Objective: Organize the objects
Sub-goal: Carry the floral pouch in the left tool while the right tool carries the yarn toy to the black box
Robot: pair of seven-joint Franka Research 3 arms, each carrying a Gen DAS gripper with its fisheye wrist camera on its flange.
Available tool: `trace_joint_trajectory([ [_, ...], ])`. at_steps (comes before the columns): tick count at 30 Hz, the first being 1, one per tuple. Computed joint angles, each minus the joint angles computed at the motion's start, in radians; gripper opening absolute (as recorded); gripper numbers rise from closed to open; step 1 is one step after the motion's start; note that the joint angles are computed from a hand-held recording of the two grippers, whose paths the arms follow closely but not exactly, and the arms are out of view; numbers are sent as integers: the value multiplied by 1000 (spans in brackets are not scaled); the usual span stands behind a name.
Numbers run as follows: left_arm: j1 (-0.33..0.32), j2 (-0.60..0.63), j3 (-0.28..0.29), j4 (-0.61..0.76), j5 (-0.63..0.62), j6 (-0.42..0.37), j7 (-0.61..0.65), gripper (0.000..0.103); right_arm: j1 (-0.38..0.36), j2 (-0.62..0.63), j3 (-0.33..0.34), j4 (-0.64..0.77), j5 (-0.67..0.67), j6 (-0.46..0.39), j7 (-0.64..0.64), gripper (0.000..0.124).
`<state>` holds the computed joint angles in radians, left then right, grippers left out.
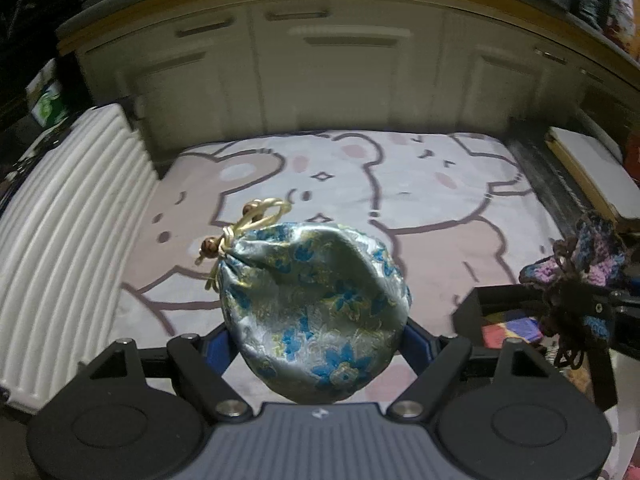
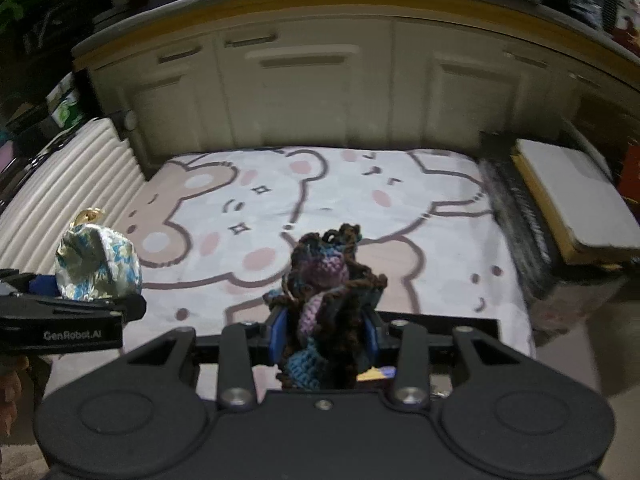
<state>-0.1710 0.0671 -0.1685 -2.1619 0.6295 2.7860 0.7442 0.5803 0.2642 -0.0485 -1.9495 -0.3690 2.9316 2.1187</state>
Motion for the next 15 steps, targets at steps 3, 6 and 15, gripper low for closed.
trace_joint_trajectory([
  [3, -14, 20, -11, 22, -6, 9, 6, 82, 3, -25, -33, -38, -34, 10, 53, 39],
  [6, -31, 43, -18, 46, -19, 18, 25, 82, -8, -47, -53, -69, -77, 14, 115, 39],
  [15, -79, 91, -28, 95, -44, 39, 80, 82, -76, -76, -49, -121, -160, 18, 257, 39],
])
